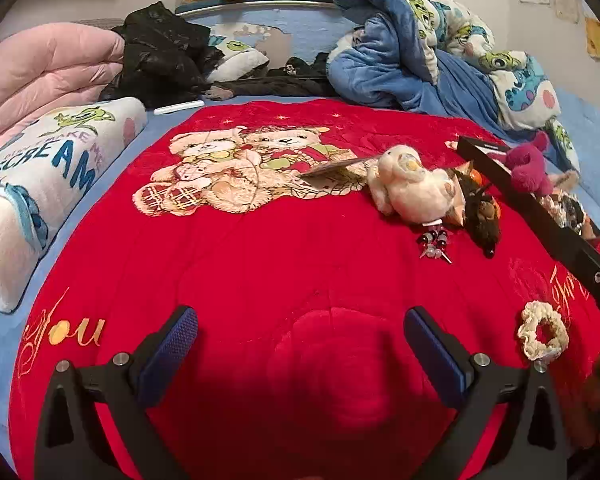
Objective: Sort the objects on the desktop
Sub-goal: 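Move the right tool toward the white plush lamb while the left tool approaches the black packet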
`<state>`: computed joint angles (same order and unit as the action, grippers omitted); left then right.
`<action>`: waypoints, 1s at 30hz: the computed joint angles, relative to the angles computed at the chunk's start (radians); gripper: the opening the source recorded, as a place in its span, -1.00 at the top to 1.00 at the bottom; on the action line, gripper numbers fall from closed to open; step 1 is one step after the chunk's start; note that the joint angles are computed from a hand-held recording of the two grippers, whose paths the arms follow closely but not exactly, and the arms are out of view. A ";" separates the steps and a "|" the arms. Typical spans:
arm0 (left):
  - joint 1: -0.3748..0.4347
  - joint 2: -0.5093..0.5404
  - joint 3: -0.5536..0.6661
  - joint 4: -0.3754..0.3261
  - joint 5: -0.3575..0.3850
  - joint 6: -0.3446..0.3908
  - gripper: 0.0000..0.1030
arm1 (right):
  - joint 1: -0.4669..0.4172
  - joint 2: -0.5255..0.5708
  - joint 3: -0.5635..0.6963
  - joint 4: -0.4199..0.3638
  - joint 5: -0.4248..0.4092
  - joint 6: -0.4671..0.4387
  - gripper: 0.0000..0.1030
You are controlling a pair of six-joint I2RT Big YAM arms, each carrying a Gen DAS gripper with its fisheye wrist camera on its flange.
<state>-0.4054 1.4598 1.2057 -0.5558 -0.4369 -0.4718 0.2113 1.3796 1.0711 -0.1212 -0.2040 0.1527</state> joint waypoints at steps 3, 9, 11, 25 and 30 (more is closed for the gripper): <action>-0.002 0.009 0.018 -0.025 0.021 0.030 -1.00 | -0.007 0.006 0.008 -0.018 -0.039 0.005 -0.99; -0.012 0.001 0.008 0.001 0.042 0.065 -1.00 | 0.006 0.004 0.017 -0.046 -0.043 -0.026 -0.98; -0.010 0.012 0.023 -0.033 0.045 0.058 -1.00 | 0.009 0.008 0.025 -0.066 -0.024 -0.028 -0.97; 0.024 0.017 0.030 -0.044 0.123 0.017 -1.00 | -0.007 0.037 0.065 -0.131 -0.064 -0.016 -0.93; 0.019 0.009 0.031 -0.020 0.145 0.051 -1.00 | -0.008 0.041 0.082 -0.136 -0.078 -0.019 -0.81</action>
<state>-0.3863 1.4689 1.2364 -0.5757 -0.2914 -0.4203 0.2034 1.4207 1.1534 -0.2568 -0.2822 0.1334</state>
